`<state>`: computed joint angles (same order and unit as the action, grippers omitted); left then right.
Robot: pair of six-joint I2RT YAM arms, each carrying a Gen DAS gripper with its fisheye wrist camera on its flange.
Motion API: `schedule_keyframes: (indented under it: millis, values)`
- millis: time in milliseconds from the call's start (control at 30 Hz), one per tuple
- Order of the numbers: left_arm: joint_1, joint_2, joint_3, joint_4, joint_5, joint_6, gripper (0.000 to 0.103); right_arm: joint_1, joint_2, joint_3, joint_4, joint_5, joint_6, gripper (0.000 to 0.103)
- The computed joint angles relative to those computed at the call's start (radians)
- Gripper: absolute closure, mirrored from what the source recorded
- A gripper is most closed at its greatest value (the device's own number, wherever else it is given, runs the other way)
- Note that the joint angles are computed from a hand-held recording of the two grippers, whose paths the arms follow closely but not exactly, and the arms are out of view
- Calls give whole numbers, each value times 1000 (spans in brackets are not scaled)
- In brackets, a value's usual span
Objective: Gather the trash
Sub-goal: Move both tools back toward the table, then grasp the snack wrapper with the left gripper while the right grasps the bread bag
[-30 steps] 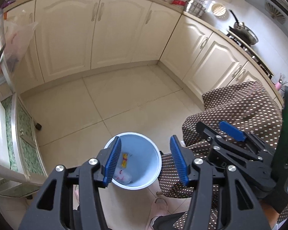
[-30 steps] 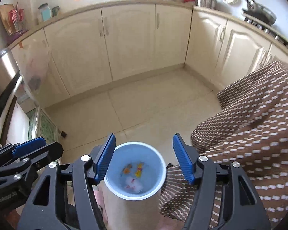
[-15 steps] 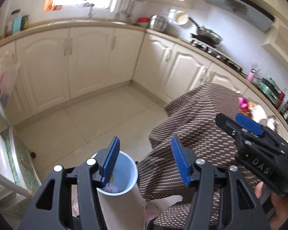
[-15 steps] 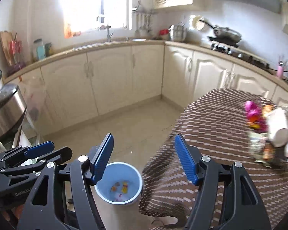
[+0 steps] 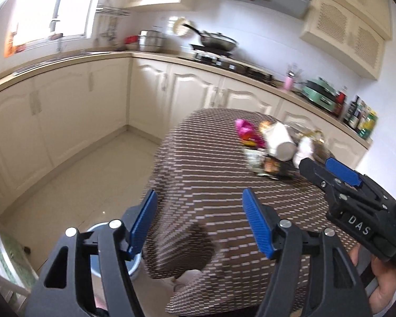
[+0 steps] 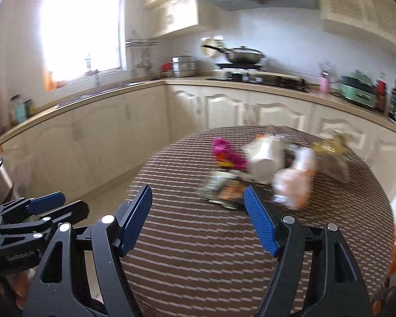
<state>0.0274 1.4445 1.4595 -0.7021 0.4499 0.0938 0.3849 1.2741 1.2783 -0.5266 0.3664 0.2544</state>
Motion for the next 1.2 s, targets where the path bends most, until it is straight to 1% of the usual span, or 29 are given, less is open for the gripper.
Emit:
schedule_keyframes:
  millis: [167,267,333,433,500,600,667,767,800,867,933,1000,1033,1100,1133,1167,1200]
  values:
    - [-152,27,17,-14,-62,-10,37,-171,-107,-92,-29,-63,2,33]
    - [-222,58,28,-20,-85,-12,37,-293,-142,-137,-35,-128,-1,33]
    - [-267,72,31,-18,-104,-19,37,-343,-158,-158,-38,-154,-7,32]
    - [-323,124,67,-15,-127,-28,37,-430,-165,-174,-42,-207,-24,29]
    - [-351,161,98,-13,-140,-42,37,-461,-157,-176,-39,-225,-29,29]
    - [-404,218,163,-19,-185,-39,37,-505,-136,-173,-35,-257,-41,28]
    - [-446,234,180,-8,-234,4,37,-538,-121,-167,-30,-298,-44,28]
    - [-529,257,173,32,-401,125,37,-570,-99,-148,-34,-330,-52,27]
    - [-546,276,187,33,-433,148,37,-581,-90,-142,-33,-338,-53,27]
    - [-564,320,231,28,-454,161,37,-597,-70,-125,-36,-352,-55,26]
    - [-572,359,279,14,-443,167,38,-605,-49,-109,-40,-360,-55,26]
    - [-584,414,344,-6,-454,178,44,-613,-27,-91,-46,-367,-59,26]
    - [-589,443,380,-24,-459,184,49,-616,-20,-86,-47,-372,-60,26]
    - [-590,487,435,-50,-449,184,57,-627,-8,-77,-49,-383,-64,26]
    - [-588,519,475,-69,-447,181,69,-628,0,-70,-50,-382,-65,26]
    - [-586,530,490,-74,-444,175,76,-628,7,-64,-51,-382,-64,26]
    - [-577,537,509,-86,-422,165,80,-626,14,-57,-52,-381,-60,26]
